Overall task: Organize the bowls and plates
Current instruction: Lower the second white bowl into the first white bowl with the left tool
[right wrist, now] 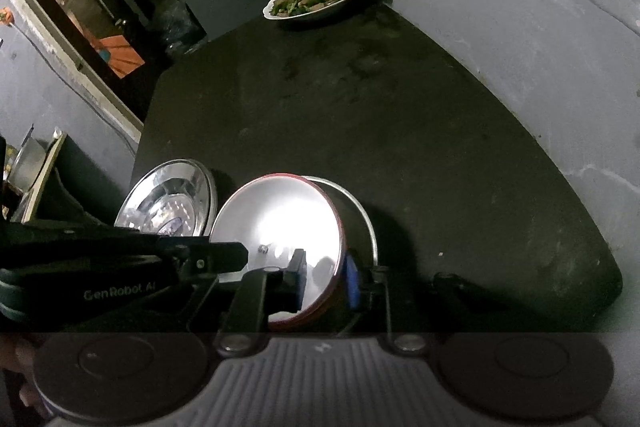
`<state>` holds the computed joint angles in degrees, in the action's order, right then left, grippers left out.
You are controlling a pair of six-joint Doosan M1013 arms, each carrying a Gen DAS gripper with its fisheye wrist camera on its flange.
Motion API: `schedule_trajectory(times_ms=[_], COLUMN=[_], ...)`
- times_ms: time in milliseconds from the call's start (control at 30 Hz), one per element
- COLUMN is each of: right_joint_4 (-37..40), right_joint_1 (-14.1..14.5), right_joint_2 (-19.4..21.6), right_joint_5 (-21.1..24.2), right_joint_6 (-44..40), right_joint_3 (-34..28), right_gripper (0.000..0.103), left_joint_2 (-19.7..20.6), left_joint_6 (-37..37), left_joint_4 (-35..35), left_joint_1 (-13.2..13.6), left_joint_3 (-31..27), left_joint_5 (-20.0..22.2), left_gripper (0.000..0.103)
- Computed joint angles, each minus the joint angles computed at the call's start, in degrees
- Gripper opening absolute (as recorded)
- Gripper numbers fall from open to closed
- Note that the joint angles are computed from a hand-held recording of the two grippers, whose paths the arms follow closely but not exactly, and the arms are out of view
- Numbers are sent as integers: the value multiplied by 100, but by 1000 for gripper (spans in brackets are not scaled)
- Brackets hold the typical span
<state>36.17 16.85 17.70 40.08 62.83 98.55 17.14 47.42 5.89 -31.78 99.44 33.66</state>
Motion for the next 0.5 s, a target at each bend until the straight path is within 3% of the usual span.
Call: schedule_trajectory(times_ms=[500], right_joint_4=[57], right_joint_1=[-22], right_joint_2=[15], right_joint_5=[73], right_joint_6=[-150], right_joint_3=[-25], right_gripper=[28], left_joint_2=[-6], left_joint_6=[158], left_joint_4=[-109], left_joint_1=[11], left_joint_3=[-6], left_joint_5=[35], left_gripper=[13])
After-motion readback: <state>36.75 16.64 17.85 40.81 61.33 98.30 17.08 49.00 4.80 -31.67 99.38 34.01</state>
